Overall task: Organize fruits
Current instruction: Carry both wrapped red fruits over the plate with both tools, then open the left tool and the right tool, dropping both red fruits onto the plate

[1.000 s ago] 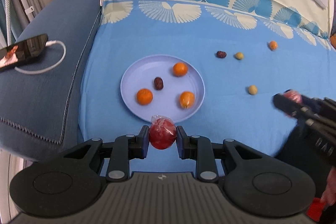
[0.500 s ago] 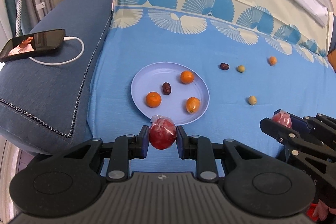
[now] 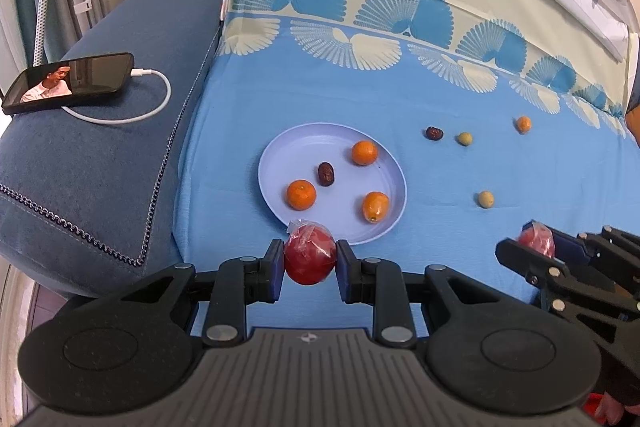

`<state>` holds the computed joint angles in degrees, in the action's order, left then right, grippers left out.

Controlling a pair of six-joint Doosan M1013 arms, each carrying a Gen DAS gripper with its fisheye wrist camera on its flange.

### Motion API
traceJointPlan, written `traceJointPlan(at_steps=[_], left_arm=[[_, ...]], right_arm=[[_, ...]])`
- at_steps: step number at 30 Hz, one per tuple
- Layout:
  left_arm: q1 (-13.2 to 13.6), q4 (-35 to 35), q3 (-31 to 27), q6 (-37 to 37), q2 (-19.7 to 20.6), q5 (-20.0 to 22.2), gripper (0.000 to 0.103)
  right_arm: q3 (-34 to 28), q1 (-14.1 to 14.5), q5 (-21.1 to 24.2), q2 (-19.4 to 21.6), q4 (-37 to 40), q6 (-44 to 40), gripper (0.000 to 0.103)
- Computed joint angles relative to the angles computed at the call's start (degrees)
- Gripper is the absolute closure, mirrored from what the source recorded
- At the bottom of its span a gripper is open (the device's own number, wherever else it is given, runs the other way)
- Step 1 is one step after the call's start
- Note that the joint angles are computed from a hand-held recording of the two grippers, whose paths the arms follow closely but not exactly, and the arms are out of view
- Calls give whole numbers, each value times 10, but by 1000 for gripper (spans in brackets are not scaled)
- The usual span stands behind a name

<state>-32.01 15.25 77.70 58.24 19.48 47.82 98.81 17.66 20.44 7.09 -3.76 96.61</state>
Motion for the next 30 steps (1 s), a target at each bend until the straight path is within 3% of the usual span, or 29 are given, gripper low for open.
traceJointPlan(at_steps=[13,30], left_arm=[[24,-18,-81,25,61,36,74],[47,-49,-239,114,193,115,74]], right_arm=[[-42,-6,27,49,43,-41,73],[-144,-19,77,155,53,-68,73]])
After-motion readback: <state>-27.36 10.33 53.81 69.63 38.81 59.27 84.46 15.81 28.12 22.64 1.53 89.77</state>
